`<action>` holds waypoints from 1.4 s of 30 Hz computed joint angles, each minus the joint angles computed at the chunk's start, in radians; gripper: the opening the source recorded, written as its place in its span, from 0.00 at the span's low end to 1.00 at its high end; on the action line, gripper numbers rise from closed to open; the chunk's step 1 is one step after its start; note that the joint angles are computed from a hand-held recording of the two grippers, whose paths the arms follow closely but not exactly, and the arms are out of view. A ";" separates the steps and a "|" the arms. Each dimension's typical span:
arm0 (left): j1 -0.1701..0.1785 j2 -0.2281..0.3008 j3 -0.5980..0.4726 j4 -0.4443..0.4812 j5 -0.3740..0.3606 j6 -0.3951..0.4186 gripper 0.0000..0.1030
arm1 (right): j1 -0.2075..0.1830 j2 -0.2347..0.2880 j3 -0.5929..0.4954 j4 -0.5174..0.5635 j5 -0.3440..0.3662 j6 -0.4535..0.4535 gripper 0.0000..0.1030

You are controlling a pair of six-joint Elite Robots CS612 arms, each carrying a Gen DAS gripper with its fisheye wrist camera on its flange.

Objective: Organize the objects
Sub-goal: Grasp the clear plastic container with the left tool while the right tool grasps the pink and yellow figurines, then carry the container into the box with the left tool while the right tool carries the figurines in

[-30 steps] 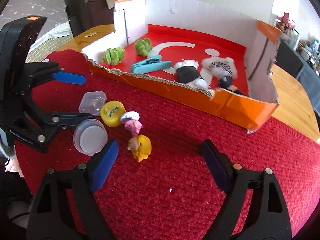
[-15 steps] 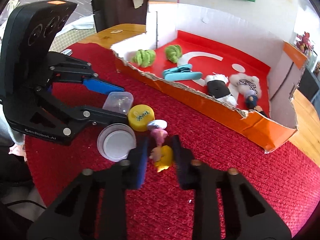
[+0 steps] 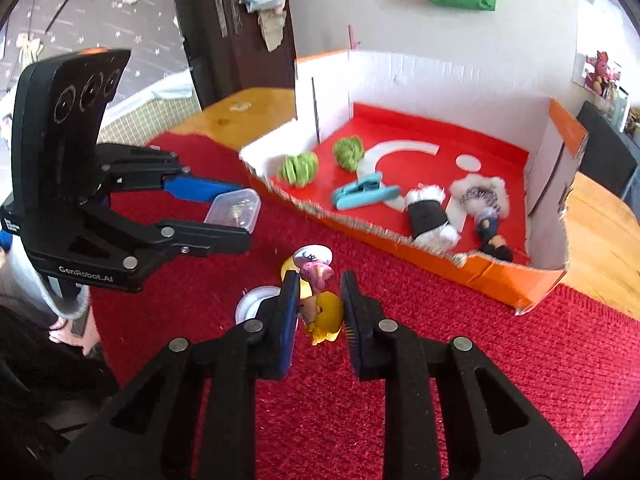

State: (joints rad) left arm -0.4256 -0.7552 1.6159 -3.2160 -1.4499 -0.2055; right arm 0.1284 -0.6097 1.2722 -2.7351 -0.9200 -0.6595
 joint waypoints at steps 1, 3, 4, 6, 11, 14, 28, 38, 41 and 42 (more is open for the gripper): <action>-0.001 -0.003 0.003 -0.007 0.003 0.002 0.41 | -0.001 -0.003 0.002 -0.006 0.003 0.003 0.20; -0.004 -0.007 0.007 -0.019 0.014 0.007 0.41 | -0.002 -0.007 0.005 -0.011 0.005 0.010 0.20; -0.004 -0.008 0.006 -0.021 0.014 0.007 0.41 | -0.003 -0.009 0.007 -0.014 0.009 0.015 0.20; -0.003 -0.008 0.005 -0.024 0.010 0.004 0.41 | -0.004 -0.010 0.008 -0.014 0.012 0.020 0.20; -0.002 -0.007 0.001 -0.025 0.006 0.001 0.41 | -0.005 -0.009 0.004 -0.014 0.023 0.030 0.20; -0.002 -0.009 -0.001 -0.026 0.007 0.000 0.41 | -0.005 -0.005 -0.007 -0.009 0.032 0.044 0.20; 0.032 0.065 -0.222 0.193 0.021 0.007 0.41 | 0.032 0.124 -0.326 0.117 -0.095 0.203 0.20; 0.063 0.152 -0.406 0.403 0.011 -0.028 0.41 | 0.055 0.315 -0.727 0.445 -0.198 0.293 0.20; 0.069 0.172 -0.442 0.445 0.004 -0.034 0.41 | 0.059 0.366 -0.834 0.543 -0.212 0.299 0.20; 0.070 0.176 -0.449 0.452 0.001 -0.036 0.41 | 0.060 0.379 -0.862 0.568 -0.215 0.299 0.20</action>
State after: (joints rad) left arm -0.3555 -0.5788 1.1672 -2.7637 -1.4493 -0.2412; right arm 0.1880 -0.2307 0.4103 -2.1668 -1.1349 -0.3601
